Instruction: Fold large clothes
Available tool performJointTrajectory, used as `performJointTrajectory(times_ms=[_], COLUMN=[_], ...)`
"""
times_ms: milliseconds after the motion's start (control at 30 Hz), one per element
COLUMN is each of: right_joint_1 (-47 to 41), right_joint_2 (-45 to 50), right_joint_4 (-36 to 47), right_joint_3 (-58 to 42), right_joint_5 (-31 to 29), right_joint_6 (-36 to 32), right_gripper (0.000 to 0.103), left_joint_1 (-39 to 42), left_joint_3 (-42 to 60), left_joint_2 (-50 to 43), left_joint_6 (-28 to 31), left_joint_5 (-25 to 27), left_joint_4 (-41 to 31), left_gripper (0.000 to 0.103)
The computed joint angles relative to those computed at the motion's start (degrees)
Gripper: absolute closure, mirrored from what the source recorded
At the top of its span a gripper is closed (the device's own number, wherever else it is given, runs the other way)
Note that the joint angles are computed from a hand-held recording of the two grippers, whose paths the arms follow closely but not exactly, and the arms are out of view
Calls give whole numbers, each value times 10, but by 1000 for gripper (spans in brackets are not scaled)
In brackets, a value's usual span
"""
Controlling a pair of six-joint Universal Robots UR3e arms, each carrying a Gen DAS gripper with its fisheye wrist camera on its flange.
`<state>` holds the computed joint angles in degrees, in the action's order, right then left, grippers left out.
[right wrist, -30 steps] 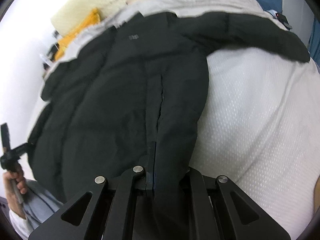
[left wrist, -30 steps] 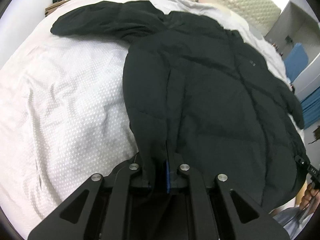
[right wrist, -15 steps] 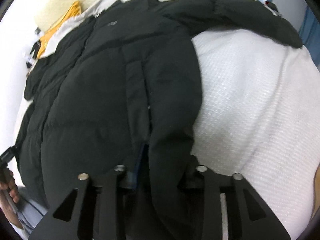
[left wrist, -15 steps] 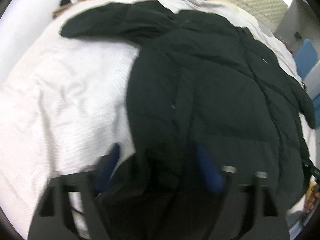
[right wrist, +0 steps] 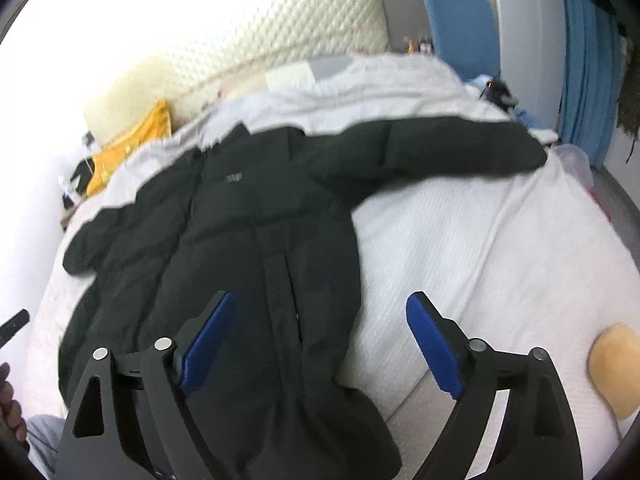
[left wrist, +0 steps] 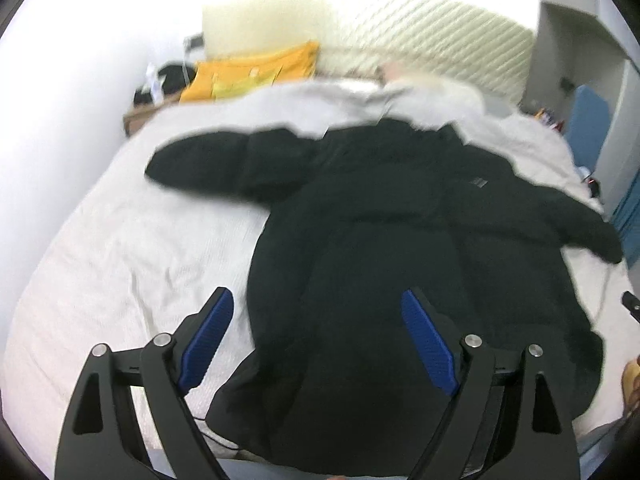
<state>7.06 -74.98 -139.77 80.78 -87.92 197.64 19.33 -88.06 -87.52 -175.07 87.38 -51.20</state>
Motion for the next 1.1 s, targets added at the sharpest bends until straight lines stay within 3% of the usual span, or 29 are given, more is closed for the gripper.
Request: performJointTrajectory(times_ms=[133,433,700,867,1100], right_joint_1=[8,54,97,117,92], right_joint_2=[-30,-82,-85,-80,-71], right_joint_4=[-22,-66,-165,-208,-223], right_joint_3=[12,36,84,111,99], right_joint_5=[-17,-59,-107,-137,-121], right_joint_6=[1,-16,-19,-29,-51], right_gripper=[12,0,0,0,0], left_joint_1=[-26,-75,-109,-102,-90], left_joint_3=[18,72,39,14,3], left_joint_2=[33,28,4,1,-1], left_joint_6=[-8,-13,-15,-1,-6], left_joint_5=[-9,-12,21,14,13], left_joint_4=[11,4,83,99,120], left_gripper=[0,0,0,0,0])
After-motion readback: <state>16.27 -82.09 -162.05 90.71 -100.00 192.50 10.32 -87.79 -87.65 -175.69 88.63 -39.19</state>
